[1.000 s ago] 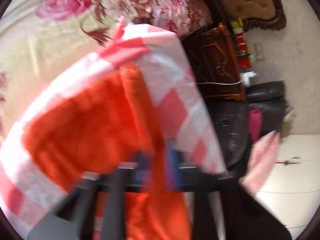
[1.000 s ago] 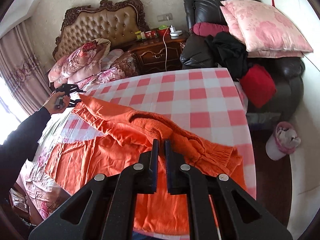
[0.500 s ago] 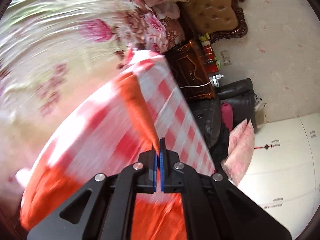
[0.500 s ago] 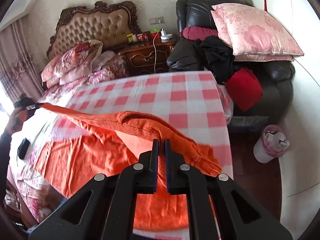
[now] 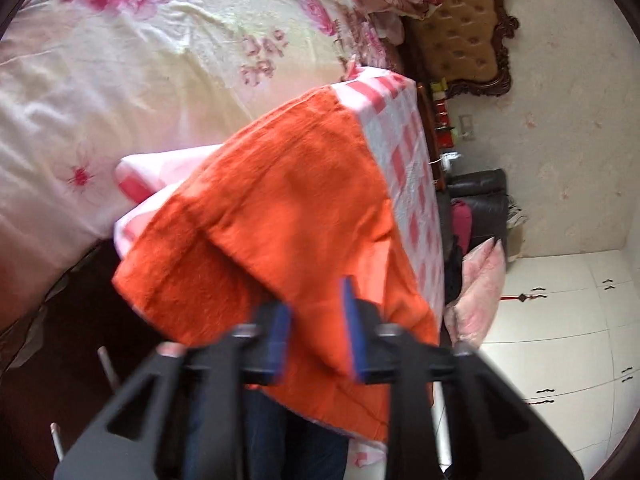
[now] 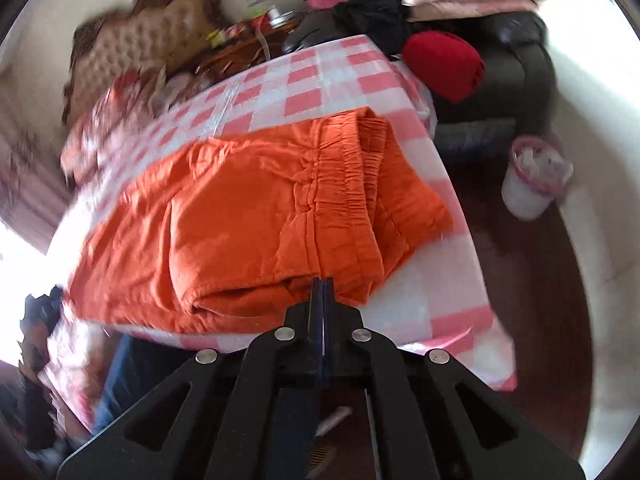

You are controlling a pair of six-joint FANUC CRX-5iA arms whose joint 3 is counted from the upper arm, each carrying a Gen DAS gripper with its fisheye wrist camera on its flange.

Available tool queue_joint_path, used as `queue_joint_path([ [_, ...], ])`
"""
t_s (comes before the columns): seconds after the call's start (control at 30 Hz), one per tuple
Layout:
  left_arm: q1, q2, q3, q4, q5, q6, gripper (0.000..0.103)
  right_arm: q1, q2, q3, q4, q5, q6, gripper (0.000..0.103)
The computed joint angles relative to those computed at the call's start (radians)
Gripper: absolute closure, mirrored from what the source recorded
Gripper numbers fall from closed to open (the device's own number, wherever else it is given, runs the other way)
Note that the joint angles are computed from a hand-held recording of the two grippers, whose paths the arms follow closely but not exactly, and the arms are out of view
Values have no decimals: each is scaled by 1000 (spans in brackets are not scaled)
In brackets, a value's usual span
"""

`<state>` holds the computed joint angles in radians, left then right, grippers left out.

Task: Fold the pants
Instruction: 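Lift the pants with both tools and fold one leg over the other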

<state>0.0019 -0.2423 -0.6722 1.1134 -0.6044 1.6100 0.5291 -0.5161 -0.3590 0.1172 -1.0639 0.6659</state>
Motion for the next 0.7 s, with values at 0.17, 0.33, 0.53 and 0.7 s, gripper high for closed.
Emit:
queue_joint_path([
  [0.17, -29, 21, 5, 25, 27, -25, 74, -28, -122, -83, -82, 111, -282, 83],
  [0.33, -21, 24, 4, 38, 15, -36, 74, -115, -128, -82, -219, 189, -313, 69],
  [0.53, -26, 19, -6, 51, 19, -48, 74, -233, -80, -67, -450, 286, -229, 46],
  [0.7, -18, 25, 4, 38, 4, -43, 74, -247, -20, -48, -477, 323, -244, 43],
])
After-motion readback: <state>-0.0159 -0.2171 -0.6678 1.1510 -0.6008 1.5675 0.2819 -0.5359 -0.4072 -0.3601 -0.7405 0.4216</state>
